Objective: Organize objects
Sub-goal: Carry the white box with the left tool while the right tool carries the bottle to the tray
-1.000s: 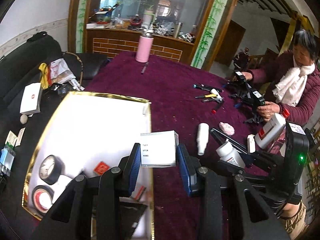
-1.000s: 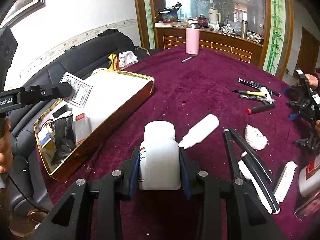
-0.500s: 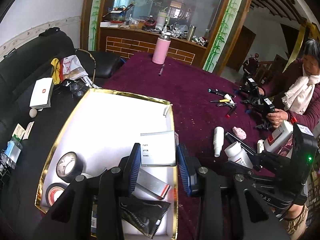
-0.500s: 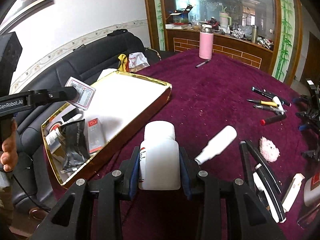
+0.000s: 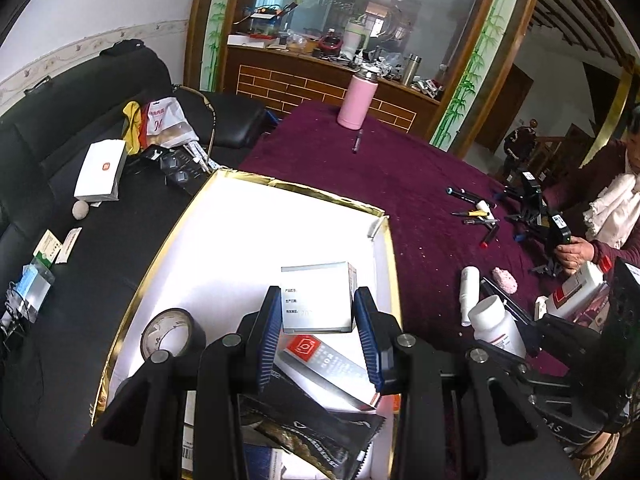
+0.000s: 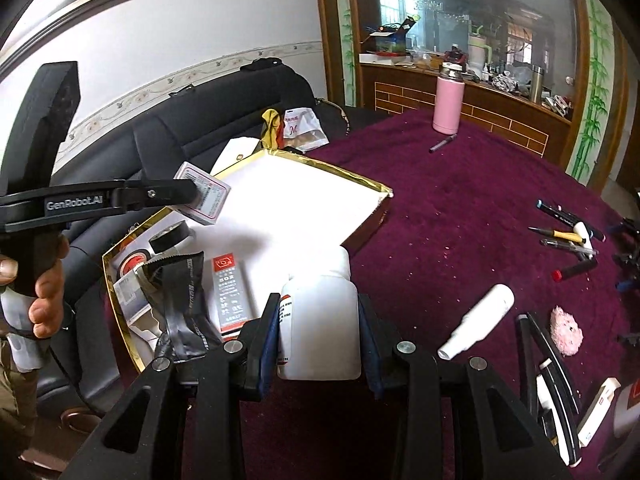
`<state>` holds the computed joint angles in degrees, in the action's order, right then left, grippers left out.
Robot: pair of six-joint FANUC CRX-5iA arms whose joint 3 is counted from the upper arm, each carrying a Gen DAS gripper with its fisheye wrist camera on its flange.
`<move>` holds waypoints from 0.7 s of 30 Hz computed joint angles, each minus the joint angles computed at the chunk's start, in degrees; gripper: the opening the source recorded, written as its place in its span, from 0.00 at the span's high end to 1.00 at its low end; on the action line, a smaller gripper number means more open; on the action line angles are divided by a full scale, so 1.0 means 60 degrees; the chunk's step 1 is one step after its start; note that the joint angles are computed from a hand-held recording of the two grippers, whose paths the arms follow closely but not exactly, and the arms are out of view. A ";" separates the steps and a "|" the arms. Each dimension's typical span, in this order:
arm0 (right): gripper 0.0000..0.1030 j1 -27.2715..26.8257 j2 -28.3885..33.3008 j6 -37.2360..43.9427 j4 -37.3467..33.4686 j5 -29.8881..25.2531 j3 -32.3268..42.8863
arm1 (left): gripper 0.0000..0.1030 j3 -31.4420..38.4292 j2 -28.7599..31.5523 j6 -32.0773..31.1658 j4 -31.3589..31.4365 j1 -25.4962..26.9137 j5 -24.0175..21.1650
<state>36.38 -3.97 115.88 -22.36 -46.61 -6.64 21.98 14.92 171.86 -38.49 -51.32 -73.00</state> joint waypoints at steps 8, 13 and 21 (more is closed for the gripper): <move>0.62 0.0270 0.0173 -0.0096 0.0184 -0.0020 0.0092 | 0.66 -0.0408 -0.0202 0.0107 0.0159 0.0196 0.0242; 0.62 0.0404 0.0263 -0.0081 0.0228 -0.0051 0.0149 | 0.66 -0.0519 -0.0273 0.0103 0.0182 0.0243 0.0308; 0.62 0.0559 0.0358 -0.0141 0.0327 -0.0056 0.0214 | 0.66 -0.0599 -0.0286 0.0117 0.0220 0.0310 0.0372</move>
<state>39.73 -1.82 115.03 -20.39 -46.94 -5.35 18.39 13.21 172.56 -37.17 -49.46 -70.77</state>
